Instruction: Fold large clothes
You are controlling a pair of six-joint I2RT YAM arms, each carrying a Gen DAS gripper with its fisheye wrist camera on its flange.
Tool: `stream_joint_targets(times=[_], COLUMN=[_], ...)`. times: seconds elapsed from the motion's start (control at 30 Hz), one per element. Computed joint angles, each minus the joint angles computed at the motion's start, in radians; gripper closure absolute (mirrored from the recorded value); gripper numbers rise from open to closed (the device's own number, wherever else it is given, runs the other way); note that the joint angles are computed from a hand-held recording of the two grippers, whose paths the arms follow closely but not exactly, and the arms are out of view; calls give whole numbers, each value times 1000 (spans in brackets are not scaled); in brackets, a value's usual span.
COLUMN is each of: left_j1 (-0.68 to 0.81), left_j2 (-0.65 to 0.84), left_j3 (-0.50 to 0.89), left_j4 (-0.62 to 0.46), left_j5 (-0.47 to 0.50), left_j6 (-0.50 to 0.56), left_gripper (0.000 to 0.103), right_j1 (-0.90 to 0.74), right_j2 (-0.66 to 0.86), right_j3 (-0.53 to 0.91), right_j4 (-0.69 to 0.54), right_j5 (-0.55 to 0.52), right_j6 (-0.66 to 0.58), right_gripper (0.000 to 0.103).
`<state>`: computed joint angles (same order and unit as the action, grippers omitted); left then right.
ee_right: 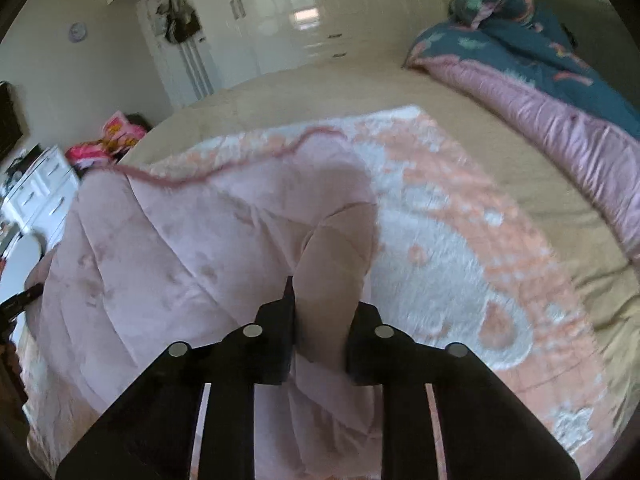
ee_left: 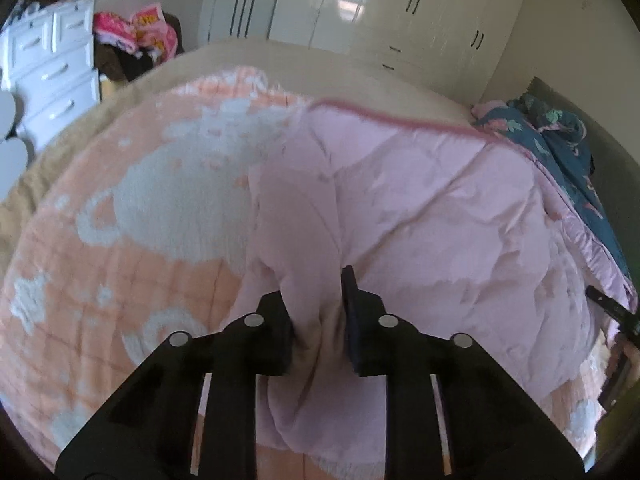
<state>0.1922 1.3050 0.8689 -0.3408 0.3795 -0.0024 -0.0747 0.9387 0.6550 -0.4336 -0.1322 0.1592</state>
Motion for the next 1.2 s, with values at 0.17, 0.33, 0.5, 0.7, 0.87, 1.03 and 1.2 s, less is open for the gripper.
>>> stream_joint_targets(times=[0.17,0.33,0.5,0.7,0.87,1.03,1.2], left_j1=[-64,-109,-117,-103,-98,-103,-100], left_j2=[77,183,174,107,1,-87,-160], left_j3=[107,140,120,111,74,45,2], left_j4=[11,28,37,-18,-61,-108,-154], left_j5=[-116,-205,-227,-229,-222,-218,-199], left_j6=[-31,-35,-48,-43,-29,-44,-50], left_gripper=[92,92,89,74,42,18,13], right_j1=[9,1,19,-54,-111,-140,-140], right_j2=[133,303,310,126,-58,-190,-288], right_j3=[120,140,111,65,32,9,-23], right_j4=[31,65,74,-31,-127,-224,-296], right_j5=[40,64,106,20,-46,-79,-96], right_j6=[47,78,91,152,137,119,131], right_gripper=[86,86,79,26,8,6,5])
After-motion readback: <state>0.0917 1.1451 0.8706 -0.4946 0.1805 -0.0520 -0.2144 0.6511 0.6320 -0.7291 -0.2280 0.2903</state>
